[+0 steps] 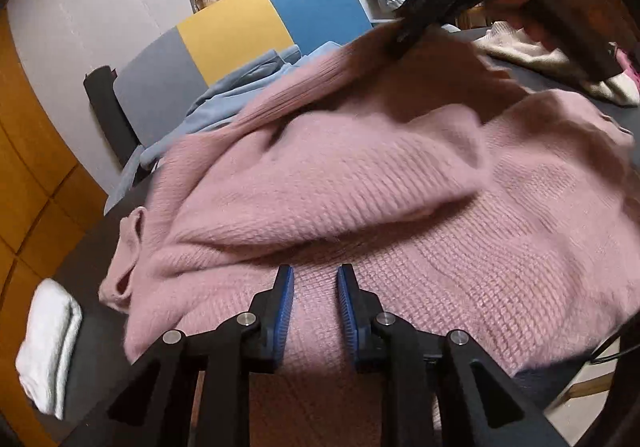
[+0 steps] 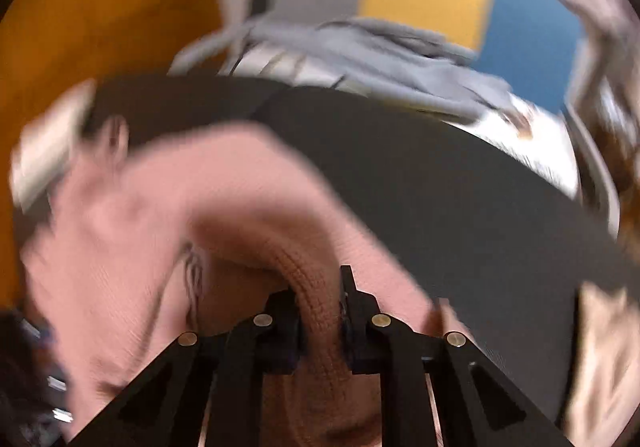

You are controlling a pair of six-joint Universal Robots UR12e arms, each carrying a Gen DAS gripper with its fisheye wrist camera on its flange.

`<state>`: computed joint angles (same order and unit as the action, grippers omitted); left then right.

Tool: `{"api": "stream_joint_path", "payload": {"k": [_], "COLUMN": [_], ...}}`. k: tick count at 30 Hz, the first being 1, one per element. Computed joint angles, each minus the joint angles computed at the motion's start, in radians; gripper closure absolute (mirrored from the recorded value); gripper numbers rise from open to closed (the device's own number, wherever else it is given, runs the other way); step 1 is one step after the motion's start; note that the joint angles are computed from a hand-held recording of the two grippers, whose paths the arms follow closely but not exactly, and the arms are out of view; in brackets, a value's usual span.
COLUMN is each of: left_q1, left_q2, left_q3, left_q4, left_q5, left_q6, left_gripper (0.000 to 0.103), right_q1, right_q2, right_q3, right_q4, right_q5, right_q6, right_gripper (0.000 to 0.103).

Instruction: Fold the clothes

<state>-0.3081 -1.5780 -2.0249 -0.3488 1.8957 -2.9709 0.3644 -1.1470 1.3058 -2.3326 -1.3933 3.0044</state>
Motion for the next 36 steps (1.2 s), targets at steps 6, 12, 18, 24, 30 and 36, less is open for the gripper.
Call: {"api": "stream_joint_path", "payload": {"k": [6, 12, 18, 24, 30, 36], "left_q1": [0.045, 0.096, 0.192, 0.17, 0.213, 0.242], "left_q2": [-0.035, -0.061, 0.04, 0.095, 0.124, 0.092], "left_q3": [0.059, 0.143, 0.071, 0.02, -0.006, -0.009], "left_q4": [-0.046, -0.186, -0.206, -0.262, -0.267, -0.271], "left_q5": [-0.032, -0.049, -0.44, -0.481, -0.52, -0.625], "left_q6": [-0.013, -0.248, -0.5, -0.532, -0.686, -0.733], "left_gripper": [0.078, 0.078, 0.078, 0.073, 0.068, 0.057], "right_q1": [-0.091, -0.13, -0.117, -0.058, 0.012, 0.021], "right_q2": [-0.057, -0.136, -0.157, -0.173, -0.148, -0.088], "right_q3": [0.088, 0.259, 0.328, 0.315, 0.258, 0.203], "right_q4": [0.062, -0.064, -0.211, -0.278, -0.231, -0.112], "right_q5": [-0.004, 0.096, 0.053, -0.121, -0.147, -0.181], "right_q6": [0.232, 0.348, 0.407, 0.373, 0.099, 0.108], "right_gripper": [0.092, 0.092, 0.087, 0.074, 0.043, 0.032]}}
